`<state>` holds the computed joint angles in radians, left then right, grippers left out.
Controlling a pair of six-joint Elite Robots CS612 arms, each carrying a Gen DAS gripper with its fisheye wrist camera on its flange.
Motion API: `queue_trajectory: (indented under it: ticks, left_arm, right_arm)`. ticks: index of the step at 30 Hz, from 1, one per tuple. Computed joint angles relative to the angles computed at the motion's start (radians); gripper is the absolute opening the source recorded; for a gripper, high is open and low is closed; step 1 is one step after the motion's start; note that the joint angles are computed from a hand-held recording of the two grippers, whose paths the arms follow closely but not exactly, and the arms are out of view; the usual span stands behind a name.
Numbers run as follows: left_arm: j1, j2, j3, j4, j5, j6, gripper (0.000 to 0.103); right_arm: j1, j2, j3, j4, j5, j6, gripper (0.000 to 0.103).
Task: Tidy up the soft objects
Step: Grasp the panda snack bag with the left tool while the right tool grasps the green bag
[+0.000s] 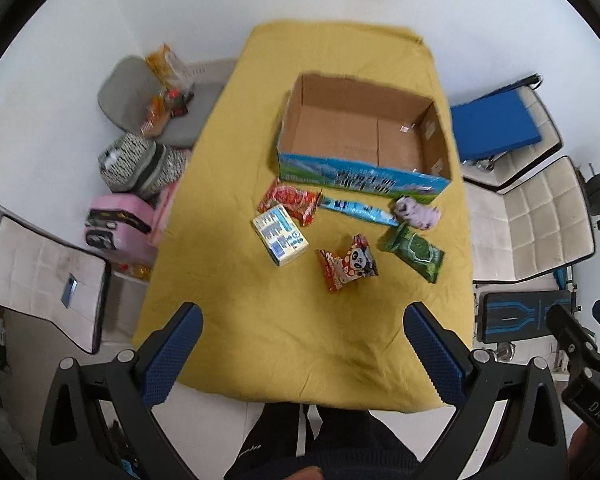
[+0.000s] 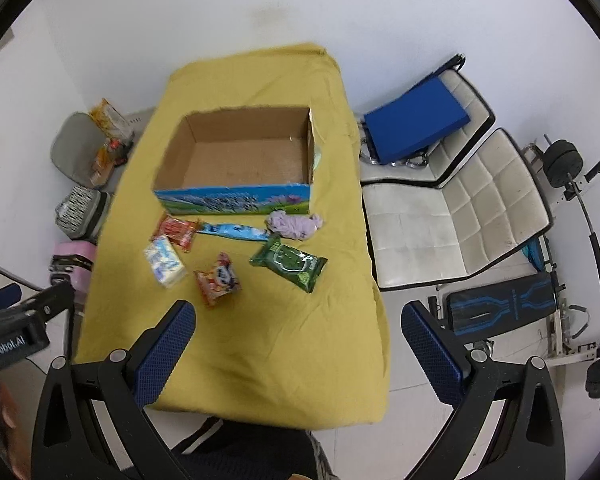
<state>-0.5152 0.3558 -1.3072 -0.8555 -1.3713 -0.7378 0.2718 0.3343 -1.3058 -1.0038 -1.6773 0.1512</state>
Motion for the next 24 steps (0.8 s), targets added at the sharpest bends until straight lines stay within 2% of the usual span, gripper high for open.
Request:
queue_trajectory:
  ticks: [4,7,11,15,19,22,24]
  left_arm:
    - [0.020,0.016,0.092,-0.048,-0.037,0.045,0.103]
    - [0.033,0.026,0.175,-0.090,-0.097,0.102,0.103]
    - [0.034,0.032,0.280,-0.142,-0.105,0.197,0.103]
    - [0.039,0.029,0.368,-0.169,-0.151,0.261,0.103]
    - [0.036,0.032,0.406,-0.176,-0.140,0.305,0.103]
    - [0.035,0.035,0.426,-0.189,-0.136,0.366,0.103]
    - [0.030,0.033,0.444,-0.190,-0.115,0.415,0.103]
  right_arm:
    - [-0.021,0.023,0.096,-0.072,0.017,-0.067,0.103]
    - [-0.028,0.034,0.183,-0.122,0.013,-0.132,0.103]
    - [-0.040,0.030,0.340,-0.156,0.056,-0.231,0.103]
    - [-0.041,0.017,0.492,-0.208,0.079,-0.336,0.103]
    - [-0.036,-0.032,0.687,-0.252,0.084,-0.443,0.103]
    - [-0.038,-0.066,0.795,-0.268,0.106,-0.449,0.090]
    - [-0.040,-0.075,0.823,-0.264,0.115,-0.429,0.077]
